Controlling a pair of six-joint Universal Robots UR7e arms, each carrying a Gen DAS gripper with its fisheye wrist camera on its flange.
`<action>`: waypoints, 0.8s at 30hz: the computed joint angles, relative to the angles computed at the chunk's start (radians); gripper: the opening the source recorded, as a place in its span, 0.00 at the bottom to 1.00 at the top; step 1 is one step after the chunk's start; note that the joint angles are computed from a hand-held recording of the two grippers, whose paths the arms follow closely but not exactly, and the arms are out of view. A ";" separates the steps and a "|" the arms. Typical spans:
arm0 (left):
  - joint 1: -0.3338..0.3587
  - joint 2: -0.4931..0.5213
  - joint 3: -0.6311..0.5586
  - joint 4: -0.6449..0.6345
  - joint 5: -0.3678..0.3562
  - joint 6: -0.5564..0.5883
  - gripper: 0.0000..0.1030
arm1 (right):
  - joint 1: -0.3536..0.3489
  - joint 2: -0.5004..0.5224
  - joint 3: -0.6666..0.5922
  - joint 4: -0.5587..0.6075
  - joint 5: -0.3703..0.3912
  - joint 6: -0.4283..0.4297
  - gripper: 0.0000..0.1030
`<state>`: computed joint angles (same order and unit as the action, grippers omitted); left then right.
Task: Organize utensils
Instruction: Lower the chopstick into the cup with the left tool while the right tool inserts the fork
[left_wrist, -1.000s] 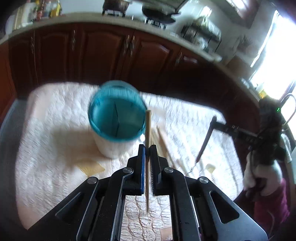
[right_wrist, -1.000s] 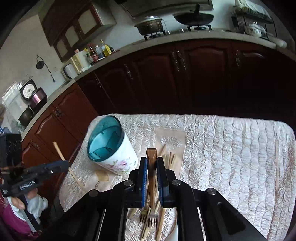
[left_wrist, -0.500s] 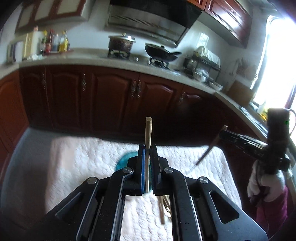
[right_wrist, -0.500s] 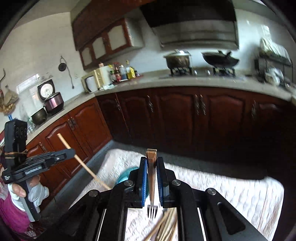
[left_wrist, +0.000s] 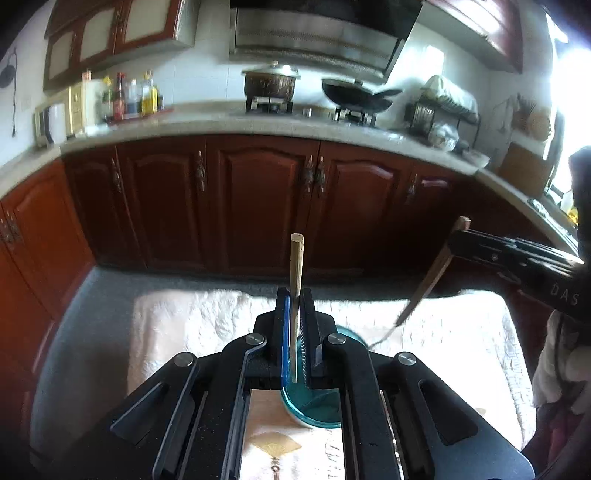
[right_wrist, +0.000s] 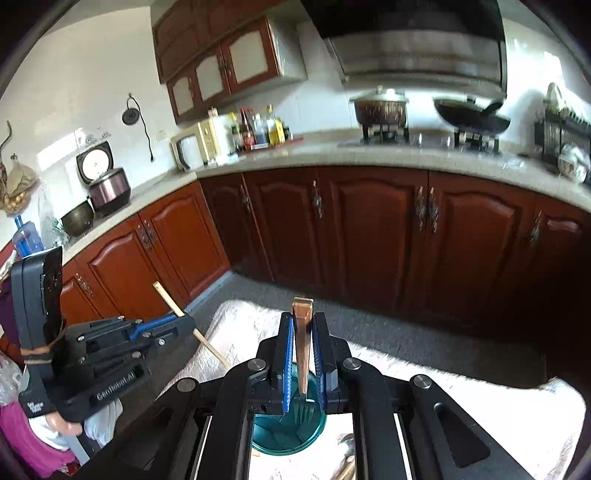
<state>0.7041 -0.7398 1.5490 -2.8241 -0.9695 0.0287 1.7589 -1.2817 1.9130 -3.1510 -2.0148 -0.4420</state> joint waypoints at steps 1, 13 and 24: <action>0.007 0.010 -0.002 0.007 0.002 -0.008 0.04 | -0.009 0.012 -0.004 0.009 -0.001 0.005 0.09; 0.033 0.069 -0.021 0.052 0.016 -0.055 0.04 | -0.108 0.092 -0.048 0.094 0.045 0.067 0.09; 0.036 0.080 -0.018 0.043 0.020 -0.063 0.29 | -0.128 0.087 -0.032 0.061 0.080 0.091 0.26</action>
